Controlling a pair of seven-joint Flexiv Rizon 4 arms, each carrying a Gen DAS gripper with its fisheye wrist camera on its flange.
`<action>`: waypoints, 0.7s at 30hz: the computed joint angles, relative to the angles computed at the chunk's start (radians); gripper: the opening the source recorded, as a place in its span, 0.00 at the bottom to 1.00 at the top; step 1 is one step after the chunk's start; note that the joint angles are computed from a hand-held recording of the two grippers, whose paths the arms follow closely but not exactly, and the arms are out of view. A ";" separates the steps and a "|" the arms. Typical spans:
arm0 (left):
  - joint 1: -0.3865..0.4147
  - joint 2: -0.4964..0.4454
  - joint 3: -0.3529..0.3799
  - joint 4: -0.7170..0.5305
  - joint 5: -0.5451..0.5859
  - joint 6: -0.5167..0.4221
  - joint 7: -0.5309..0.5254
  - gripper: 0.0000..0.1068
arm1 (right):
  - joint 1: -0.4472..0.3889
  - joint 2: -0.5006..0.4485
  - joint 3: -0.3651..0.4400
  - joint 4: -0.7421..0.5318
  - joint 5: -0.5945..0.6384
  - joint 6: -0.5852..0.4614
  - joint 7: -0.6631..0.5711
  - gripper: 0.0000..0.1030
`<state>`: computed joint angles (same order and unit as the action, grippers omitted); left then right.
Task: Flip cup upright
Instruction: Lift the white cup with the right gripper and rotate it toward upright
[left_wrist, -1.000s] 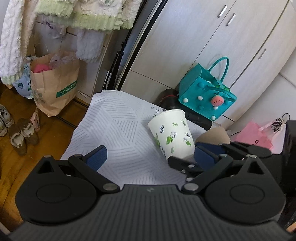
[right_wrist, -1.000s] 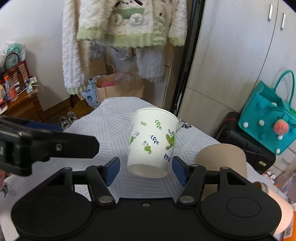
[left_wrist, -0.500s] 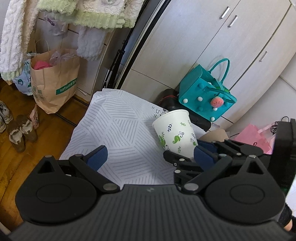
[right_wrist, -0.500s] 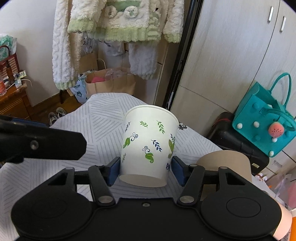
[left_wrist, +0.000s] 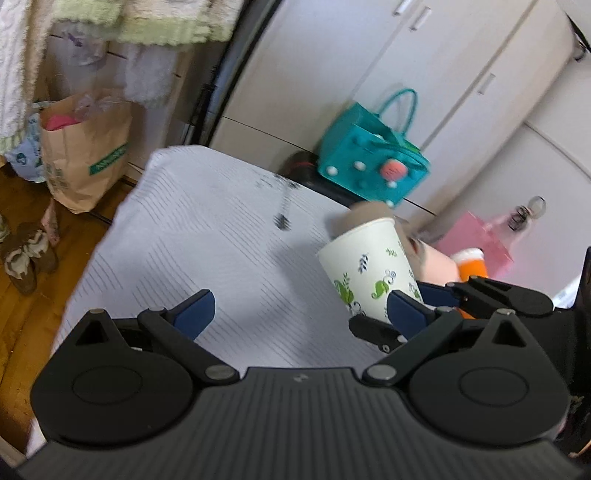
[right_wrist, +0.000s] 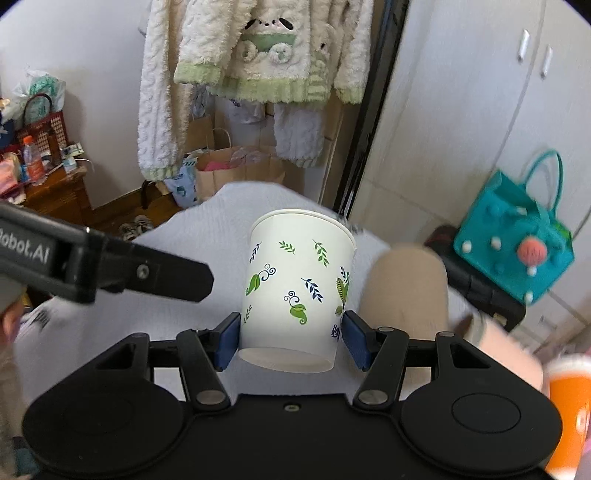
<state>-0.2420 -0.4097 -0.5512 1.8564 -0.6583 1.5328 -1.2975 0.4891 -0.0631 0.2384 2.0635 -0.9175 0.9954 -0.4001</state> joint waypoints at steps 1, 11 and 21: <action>0.012 0.008 -0.025 0.015 -0.012 0.010 0.009 0.94 | -0.001 0.023 0.007 0.022 0.001 -0.002 0.009 0.62; 0.106 0.102 -0.228 0.123 -0.189 0.014 0.171 0.94 | -0.018 0.185 0.092 0.169 0.095 -0.020 0.099 0.62; 0.069 0.165 -0.275 0.157 -0.462 0.006 0.370 0.94 | -0.028 0.233 0.118 0.252 0.227 0.066 0.190 0.62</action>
<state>-0.1731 -0.2443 -0.8257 2.0133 -1.1203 1.5391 -0.9273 0.4612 0.1700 0.3560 2.3158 -0.6904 1.0613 -0.2101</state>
